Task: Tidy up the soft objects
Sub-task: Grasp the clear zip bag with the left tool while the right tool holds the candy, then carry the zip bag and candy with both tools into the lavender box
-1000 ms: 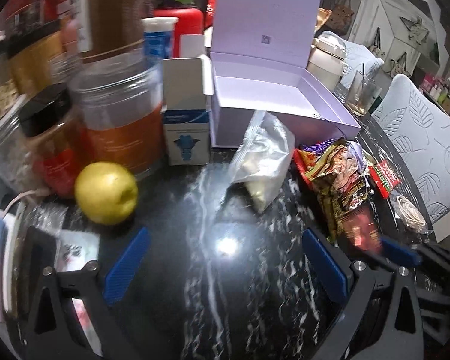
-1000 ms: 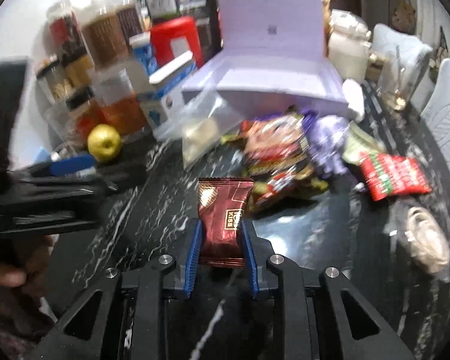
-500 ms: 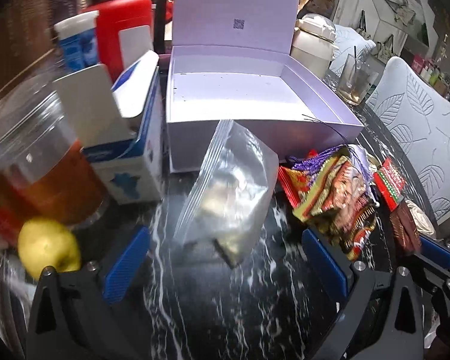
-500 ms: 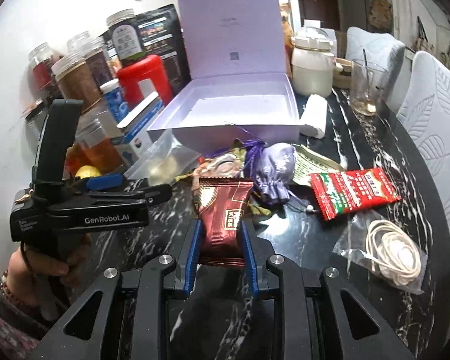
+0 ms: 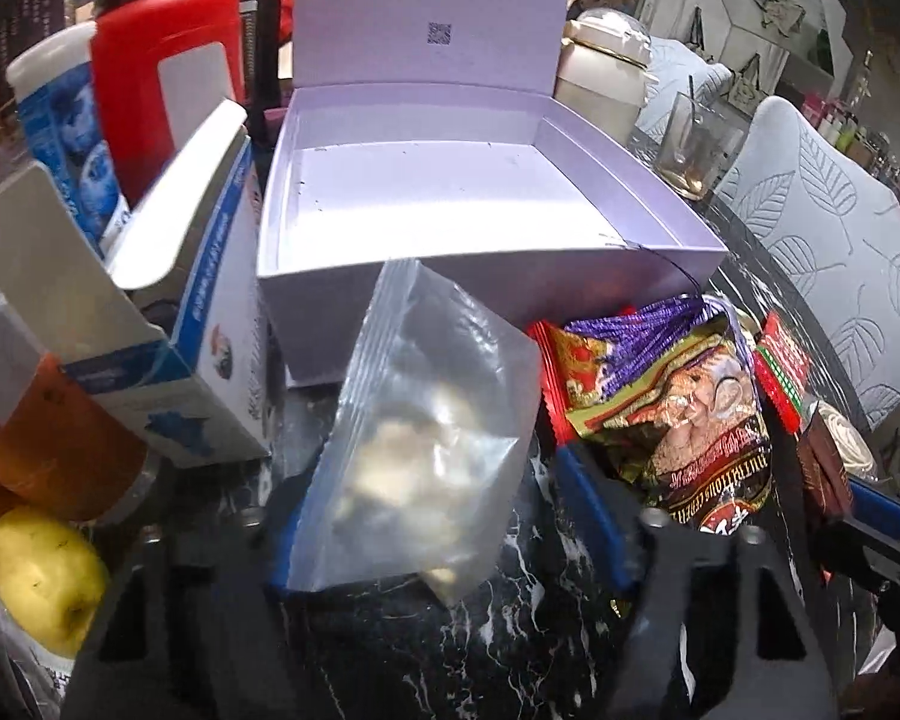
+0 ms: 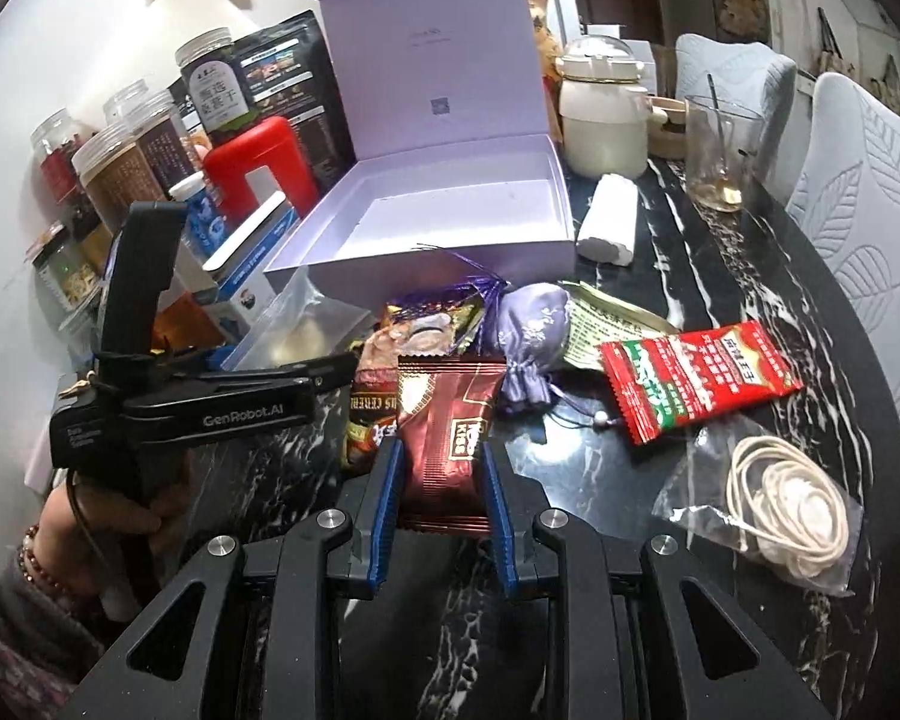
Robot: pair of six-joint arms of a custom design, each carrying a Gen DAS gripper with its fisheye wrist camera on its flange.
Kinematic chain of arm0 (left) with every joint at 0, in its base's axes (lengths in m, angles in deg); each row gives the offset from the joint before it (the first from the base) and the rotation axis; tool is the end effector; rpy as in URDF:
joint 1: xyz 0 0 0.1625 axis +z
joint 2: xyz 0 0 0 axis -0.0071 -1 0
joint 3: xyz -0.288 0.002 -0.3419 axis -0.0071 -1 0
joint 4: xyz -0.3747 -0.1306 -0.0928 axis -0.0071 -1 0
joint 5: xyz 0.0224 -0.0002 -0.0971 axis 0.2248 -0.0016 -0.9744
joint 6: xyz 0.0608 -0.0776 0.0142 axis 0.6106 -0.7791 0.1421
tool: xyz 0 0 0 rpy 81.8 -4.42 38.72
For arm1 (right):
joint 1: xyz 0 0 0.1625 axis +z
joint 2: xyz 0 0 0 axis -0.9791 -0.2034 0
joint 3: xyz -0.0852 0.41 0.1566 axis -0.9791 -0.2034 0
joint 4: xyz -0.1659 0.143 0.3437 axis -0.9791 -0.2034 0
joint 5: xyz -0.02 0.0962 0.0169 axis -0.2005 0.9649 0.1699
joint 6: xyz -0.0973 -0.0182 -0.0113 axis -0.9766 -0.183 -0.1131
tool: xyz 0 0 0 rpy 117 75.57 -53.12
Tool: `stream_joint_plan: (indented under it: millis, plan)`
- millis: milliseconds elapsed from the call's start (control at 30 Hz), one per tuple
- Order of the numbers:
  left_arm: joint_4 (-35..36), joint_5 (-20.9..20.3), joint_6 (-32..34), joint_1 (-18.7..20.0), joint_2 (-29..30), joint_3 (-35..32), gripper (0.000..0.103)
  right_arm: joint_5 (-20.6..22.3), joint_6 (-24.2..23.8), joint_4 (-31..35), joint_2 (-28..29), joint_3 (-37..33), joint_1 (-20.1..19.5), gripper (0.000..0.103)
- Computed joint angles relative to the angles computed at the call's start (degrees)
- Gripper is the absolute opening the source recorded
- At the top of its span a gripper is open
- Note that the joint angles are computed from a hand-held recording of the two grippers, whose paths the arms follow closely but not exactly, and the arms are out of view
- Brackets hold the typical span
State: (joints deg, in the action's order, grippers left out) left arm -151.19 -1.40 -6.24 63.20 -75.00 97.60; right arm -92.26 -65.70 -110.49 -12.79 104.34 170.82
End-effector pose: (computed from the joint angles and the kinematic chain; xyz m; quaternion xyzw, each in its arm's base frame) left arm -0.1946 -0.8355 0.1075 0.0262 0.8904 -0.3260 0.3165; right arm 0.1557 -0.8413 0.1865 0.3559 -0.8981 0.2063 0.1555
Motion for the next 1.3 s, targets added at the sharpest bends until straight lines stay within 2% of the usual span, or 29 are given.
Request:
stream_joint_plan:
  millis: [33,67,200,433,600,1033,1300]
  plan:
    - [-0.4,0.1,0.4,0.0,0.2,-0.2,0.058,0.0,0.1,0.1,-0.1,0.1,0.0,0.027]
    - [-1.3,-0.1,0.8,0.0,0.0,0.4,0.049,0.1,0.2,0.0,-0.1,0.2,0.0,0.027]
    - [-3.8,-2.9,-0.9,0.0,-1.7,3.3,0.048,0.2,0.0,-0.6,-0.6,1.1,-0.1,0.027]
    - [-5.8,-1.7,-2.9,-1.8,-3.9,8.2,0.048,1.1,-0.4,-2.4,-2.5,4.3,-0.2,0.027]
    - [-7.4,-2.3,-6.1,-2.9,-6.5,13.2,0.048,2.2,-1.1,-4.5,-4.9,8.1,-0.3,0.027]
    - [-12.6,2.1,-11.1,-8.4,-11.7,26.1,0.048,5.7,-1.8,-8.9,-11.7,19.8,-1.6,0.027]
    - [-15.9,5.5,-13.7,-12.5,-13.7,32.5,0.048,9.8,-3.2,-9.8,-15.8,25.7,-2.9,0.027]
